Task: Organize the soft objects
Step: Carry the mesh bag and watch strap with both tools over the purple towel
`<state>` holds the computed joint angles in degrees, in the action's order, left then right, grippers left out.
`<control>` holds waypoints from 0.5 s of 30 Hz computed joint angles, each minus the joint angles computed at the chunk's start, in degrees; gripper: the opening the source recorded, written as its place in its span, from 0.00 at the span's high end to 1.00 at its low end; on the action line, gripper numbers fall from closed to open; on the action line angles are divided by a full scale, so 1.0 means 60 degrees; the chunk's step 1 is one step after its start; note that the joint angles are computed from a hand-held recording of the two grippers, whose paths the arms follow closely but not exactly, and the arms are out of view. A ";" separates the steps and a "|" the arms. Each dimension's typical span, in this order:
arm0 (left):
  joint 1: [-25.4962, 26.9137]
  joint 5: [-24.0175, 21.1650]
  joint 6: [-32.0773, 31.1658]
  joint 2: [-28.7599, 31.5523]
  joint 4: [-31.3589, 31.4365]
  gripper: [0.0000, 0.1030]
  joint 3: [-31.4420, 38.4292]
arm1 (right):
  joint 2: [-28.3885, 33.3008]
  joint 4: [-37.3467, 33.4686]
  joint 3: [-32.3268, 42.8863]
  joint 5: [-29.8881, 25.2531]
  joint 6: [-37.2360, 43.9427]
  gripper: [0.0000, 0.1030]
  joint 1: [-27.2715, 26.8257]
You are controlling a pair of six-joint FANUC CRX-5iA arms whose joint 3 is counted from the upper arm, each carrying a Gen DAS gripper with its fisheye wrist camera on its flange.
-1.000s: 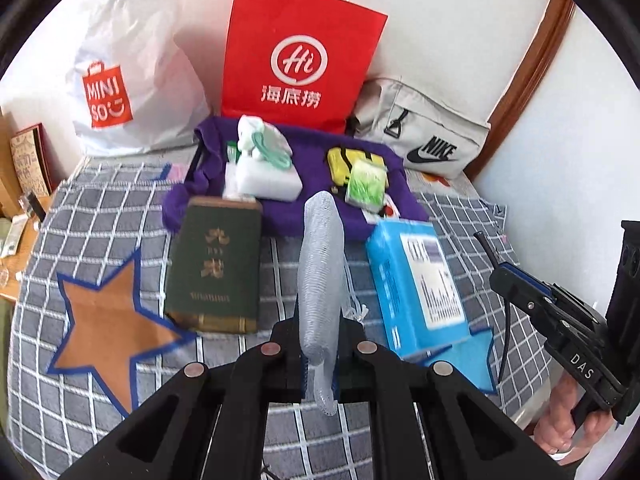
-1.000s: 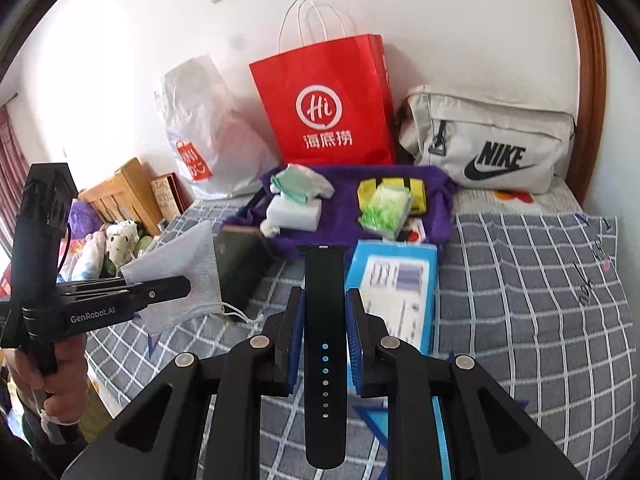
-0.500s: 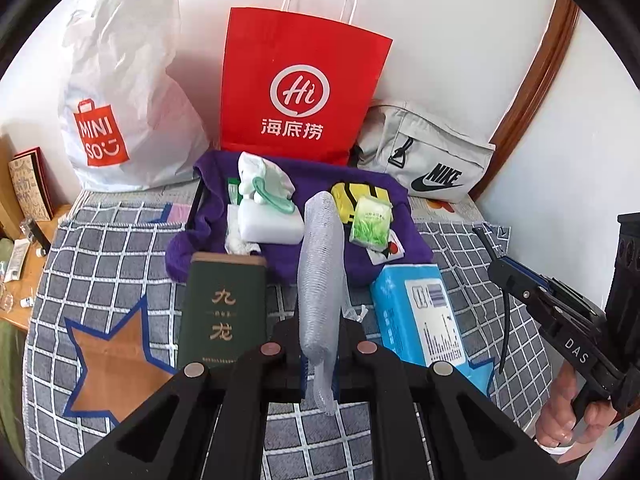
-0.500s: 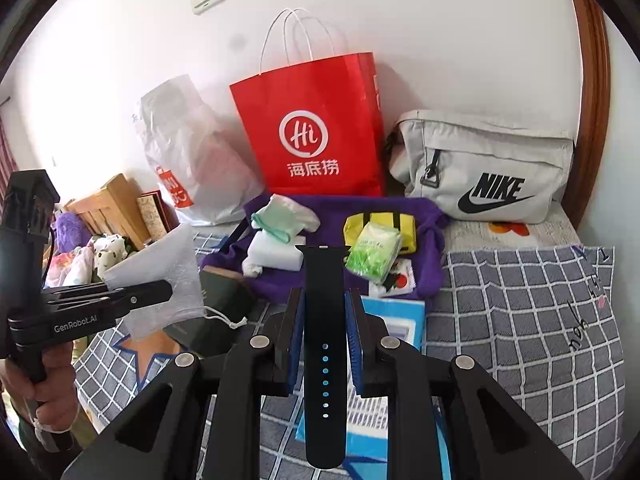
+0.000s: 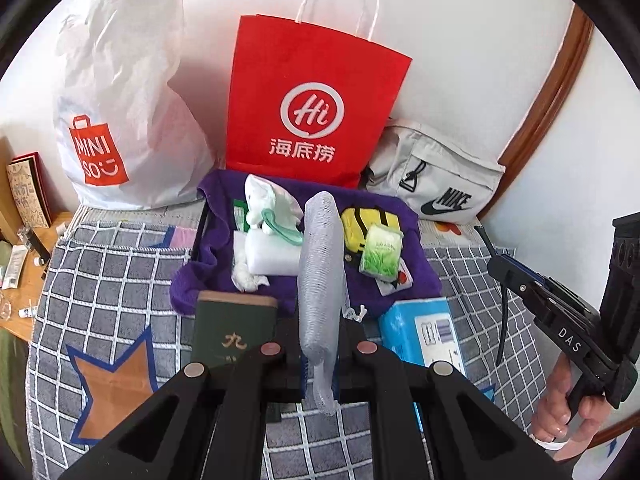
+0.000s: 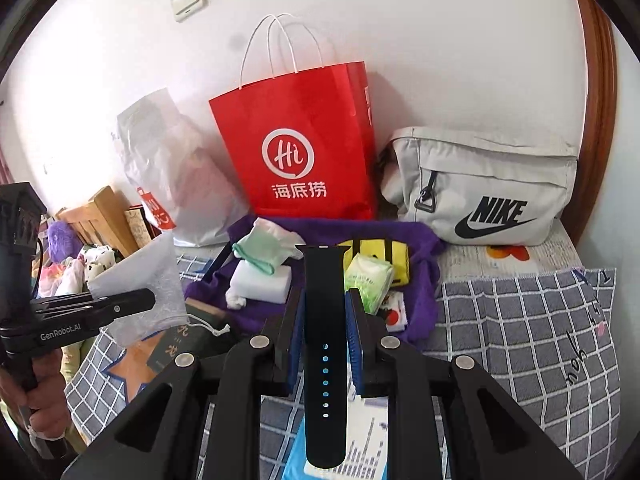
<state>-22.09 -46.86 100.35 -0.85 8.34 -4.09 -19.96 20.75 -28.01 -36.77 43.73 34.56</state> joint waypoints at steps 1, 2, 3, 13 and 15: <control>0.0035 0.0006 -0.0014 0.0037 0.0016 0.92 0.0039 | 0.0067 -0.0023 0.0055 0.0026 0.0060 0.81 -0.0035; 0.0071 0.0009 -0.0010 0.0067 0.0021 0.92 0.0073 | 0.0157 -0.0042 0.0117 0.0064 0.0103 0.81 -0.0086; 0.0106 0.0007 -0.0011 0.0101 0.0024 0.92 0.0113 | 0.0248 -0.0070 0.0185 0.0100 0.0148 0.81 -0.0136; 0.0409 -0.0057 -0.0146 0.0650 0.0175 0.92 0.0694 | 0.1171 -0.0170 0.0953 0.0604 0.0621 0.81 -0.0554; 0.0426 -0.0039 -0.0167 0.0783 0.0219 0.92 0.0819 | 0.1355 0.0065 0.1069 0.0679 0.0566 0.81 -0.0582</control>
